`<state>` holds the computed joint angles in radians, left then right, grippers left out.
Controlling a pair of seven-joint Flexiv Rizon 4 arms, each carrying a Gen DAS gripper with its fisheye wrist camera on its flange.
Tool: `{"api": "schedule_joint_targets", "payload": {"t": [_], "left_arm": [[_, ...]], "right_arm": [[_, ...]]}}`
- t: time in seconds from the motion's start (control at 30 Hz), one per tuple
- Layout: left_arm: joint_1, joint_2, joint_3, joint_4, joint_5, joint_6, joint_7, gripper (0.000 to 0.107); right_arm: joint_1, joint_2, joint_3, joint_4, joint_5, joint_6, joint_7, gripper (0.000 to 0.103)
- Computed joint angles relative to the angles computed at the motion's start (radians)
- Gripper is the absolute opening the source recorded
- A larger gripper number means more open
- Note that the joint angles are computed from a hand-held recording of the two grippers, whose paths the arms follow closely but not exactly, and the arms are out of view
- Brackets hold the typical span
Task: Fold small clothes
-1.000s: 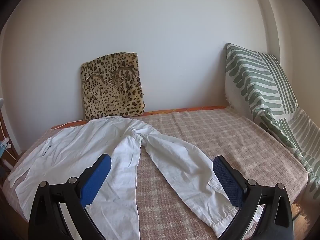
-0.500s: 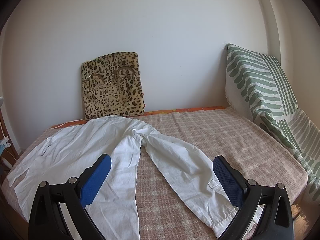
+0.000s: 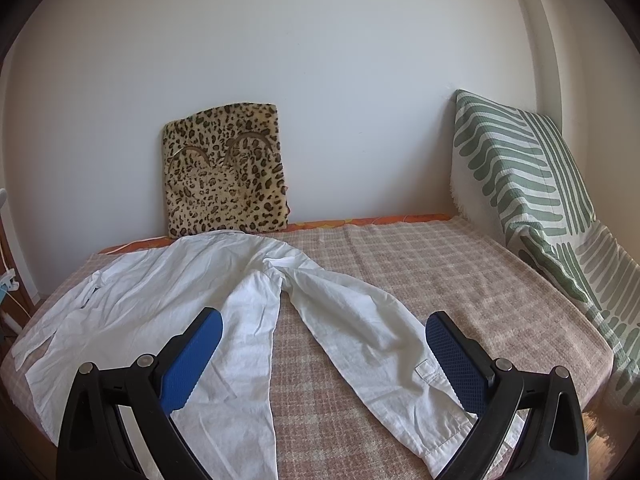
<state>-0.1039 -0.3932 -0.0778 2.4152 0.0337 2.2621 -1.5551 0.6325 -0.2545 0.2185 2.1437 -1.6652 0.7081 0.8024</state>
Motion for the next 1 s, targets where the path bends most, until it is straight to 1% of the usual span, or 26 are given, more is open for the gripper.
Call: {"api": "schedule_joint_targets", "payload": {"t": [1.0], "left_arm": [[0.009, 0.001, 0.000, -0.001, 0.010, 0.007, -0.012, 0.103]], "right_arm": [[0.003, 0.001, 0.001, -0.002, 0.010, -0.004, -0.016, 0.103]]}}
